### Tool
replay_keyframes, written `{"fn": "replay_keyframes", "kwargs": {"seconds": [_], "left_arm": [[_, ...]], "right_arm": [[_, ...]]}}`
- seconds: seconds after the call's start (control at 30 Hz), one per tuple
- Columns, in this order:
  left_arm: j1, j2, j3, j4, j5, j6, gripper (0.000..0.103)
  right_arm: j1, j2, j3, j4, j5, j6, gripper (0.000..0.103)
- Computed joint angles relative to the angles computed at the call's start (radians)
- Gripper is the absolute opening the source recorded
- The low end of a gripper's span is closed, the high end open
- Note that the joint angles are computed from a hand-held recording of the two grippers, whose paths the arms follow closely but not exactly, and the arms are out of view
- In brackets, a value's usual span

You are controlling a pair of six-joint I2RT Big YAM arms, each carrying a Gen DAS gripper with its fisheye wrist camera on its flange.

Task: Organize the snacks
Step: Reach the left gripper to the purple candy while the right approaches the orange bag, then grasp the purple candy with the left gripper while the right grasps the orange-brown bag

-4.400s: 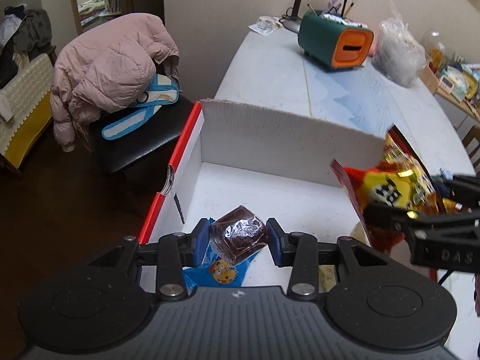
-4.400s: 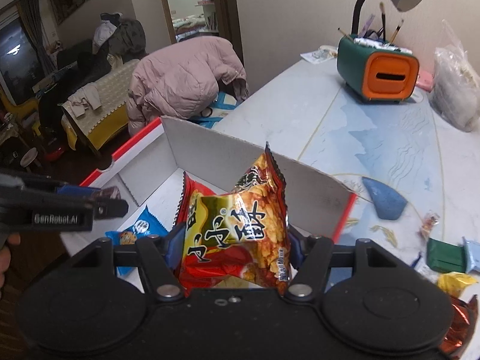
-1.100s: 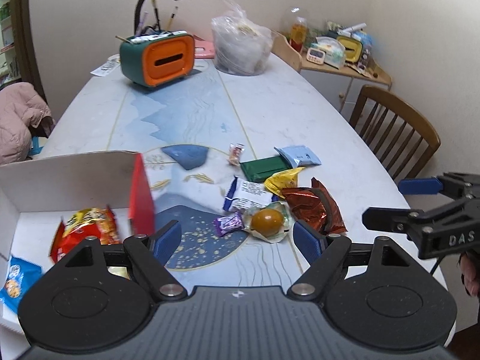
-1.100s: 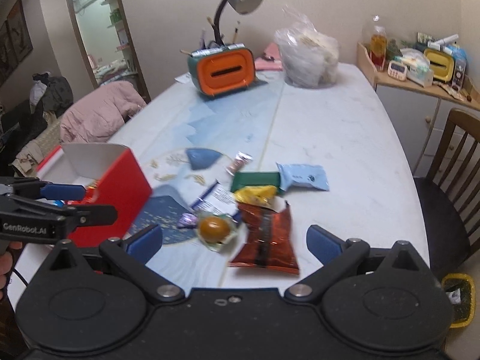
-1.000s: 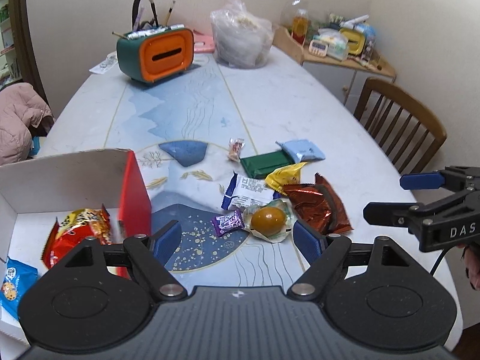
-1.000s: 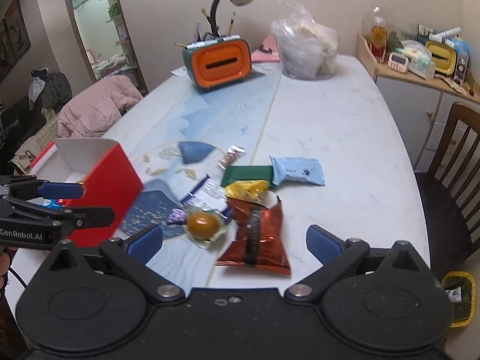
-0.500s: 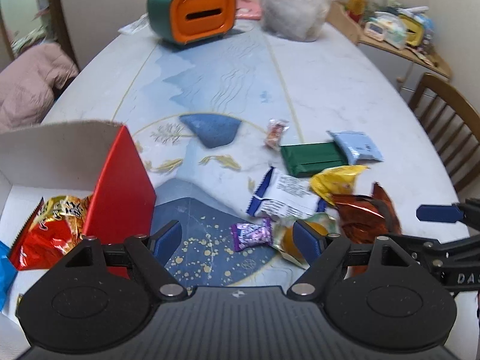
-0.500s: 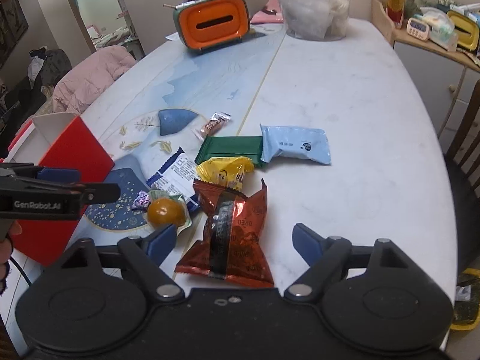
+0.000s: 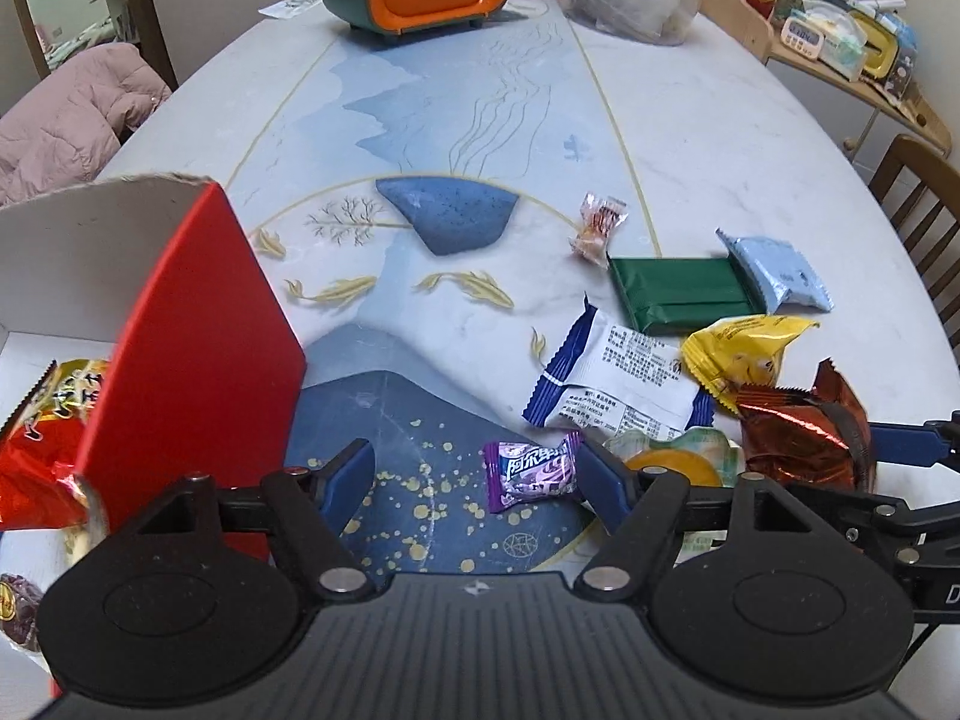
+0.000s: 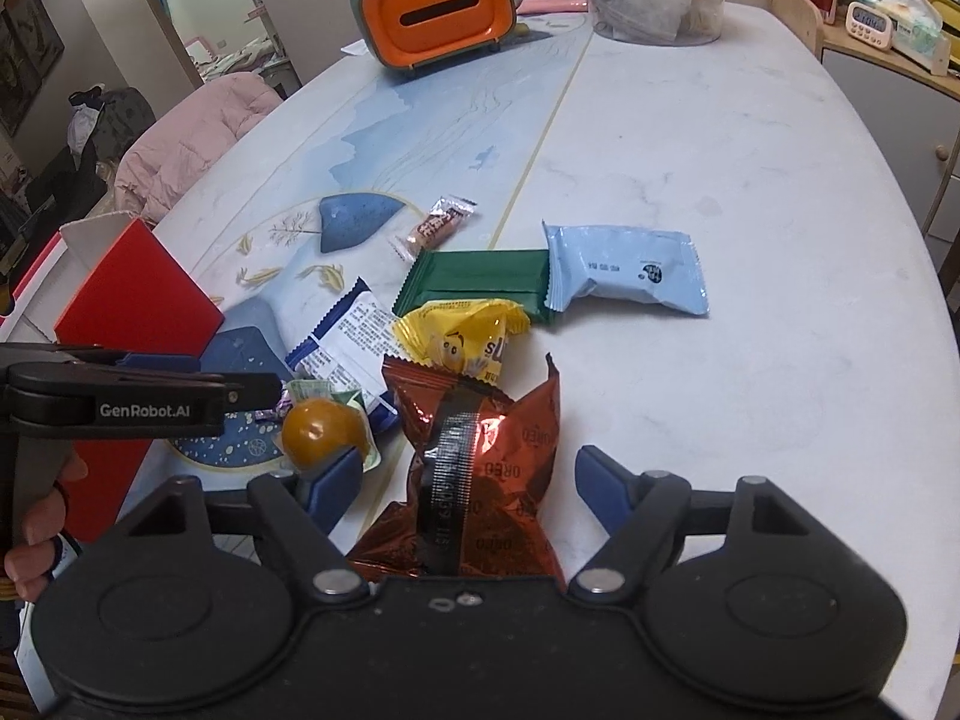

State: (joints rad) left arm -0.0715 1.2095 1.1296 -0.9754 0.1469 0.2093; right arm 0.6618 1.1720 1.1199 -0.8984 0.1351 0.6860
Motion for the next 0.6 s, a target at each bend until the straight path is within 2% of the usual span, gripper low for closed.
{"fn": "replay_keyframes", "kwargs": {"seconds": [0.1,0.37,0.53,0.6], "left_arm": [[-0.01,0.01,-0.002,-0.002,-0.004,-0.015,0.066],[-0.032,0.014,-0.015,0.012,0.004,-0.025,0.065],[-0.046,0.002,-0.026,0.026,0.006,-0.007,0.046],[-0.051,-0.002,-0.027,0.022,0.013,-0.005,0.032]], "right_arm": [[-0.004,0.003,-0.005,0.005,-0.011,-0.003,0.076],[-0.01,0.0,-0.019,0.007,-0.028,-0.004,0.073],[-0.005,-0.002,-0.027,0.015,-0.024,0.004,0.064],[-0.004,-0.004,-0.029,0.024,-0.031,0.01,0.056]]}}
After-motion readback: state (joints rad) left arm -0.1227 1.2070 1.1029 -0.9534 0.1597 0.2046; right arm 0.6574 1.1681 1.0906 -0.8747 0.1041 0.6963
